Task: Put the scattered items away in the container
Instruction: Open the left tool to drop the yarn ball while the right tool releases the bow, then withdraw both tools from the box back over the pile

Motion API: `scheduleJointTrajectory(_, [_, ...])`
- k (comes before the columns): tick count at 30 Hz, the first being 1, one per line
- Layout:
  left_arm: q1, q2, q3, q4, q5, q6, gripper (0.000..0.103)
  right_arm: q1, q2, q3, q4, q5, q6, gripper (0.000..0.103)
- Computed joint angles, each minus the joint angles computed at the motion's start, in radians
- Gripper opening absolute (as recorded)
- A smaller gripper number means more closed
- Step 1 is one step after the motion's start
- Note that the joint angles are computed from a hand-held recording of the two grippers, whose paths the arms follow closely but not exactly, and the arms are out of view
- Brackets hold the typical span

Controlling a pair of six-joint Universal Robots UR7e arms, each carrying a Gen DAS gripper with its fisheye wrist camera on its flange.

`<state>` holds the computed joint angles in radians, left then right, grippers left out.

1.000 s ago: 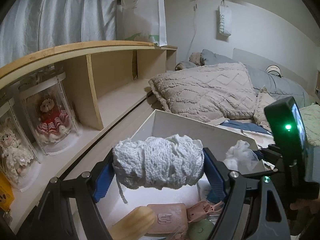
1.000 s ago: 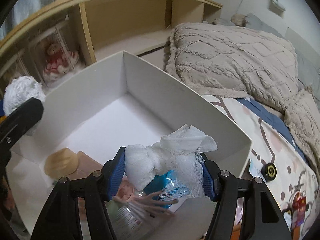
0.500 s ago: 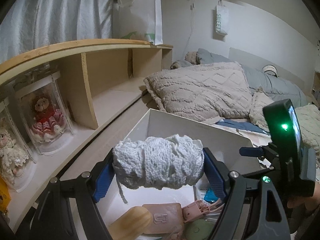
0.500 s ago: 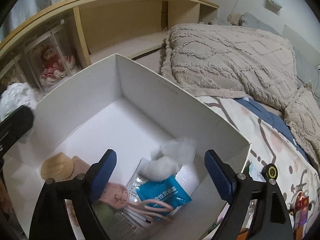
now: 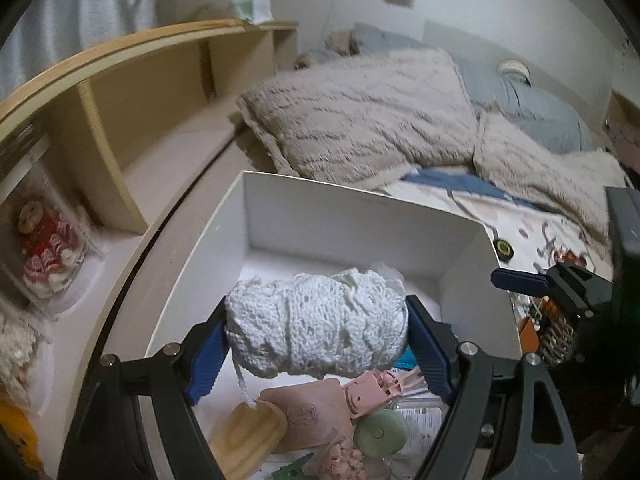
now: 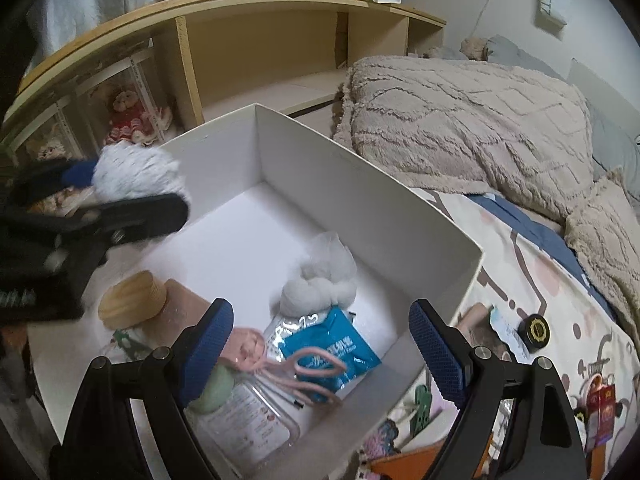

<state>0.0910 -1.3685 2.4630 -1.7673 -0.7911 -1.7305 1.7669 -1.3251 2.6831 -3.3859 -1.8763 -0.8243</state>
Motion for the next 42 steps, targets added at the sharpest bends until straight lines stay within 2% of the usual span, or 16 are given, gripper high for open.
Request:
scheduleJointTrajectory(4, [0.058, 0.003, -0.007, -0.102, -0.022, 0.077, 0.082, -0.024, -0.053, 0.011, 0.045, 0.028, 0.004, 0.089])
scheduleJointTrajectory(10, [0.105, 0.064, -0.043, -0.073, -0.050, 0.067, 0.082, -0.038, -0.117, 0.028, 0.099, 0.056, -0.004, 0.089])
scheduleJointTrajectory(12, [0.106, 0.067, -0.041, -0.064, -0.061, 0.042, 0.085, -0.038, -0.136, 0.032, 0.115, 0.060, -0.010, 0.089])
scheduleJointTrajectory(14, [0.092, 0.076, -0.047, -0.023, -0.057, 0.004, 0.103, -0.040, -0.154, 0.037, 0.125, 0.065, -0.019, 0.089])
scheduleJointTrajectory(32, [-0.043, 0.071, -0.079, 0.139, -0.064, -0.137, 0.103, -0.046, -0.257, 0.061, 0.158, 0.094, -0.005, 0.089])
scheduleJointTrajectory(42, [-0.132, 0.067, -0.091, 0.199, -0.081, -0.233, 0.103, -0.054, -0.385, 0.095, 0.207, 0.120, -0.013, 0.089])
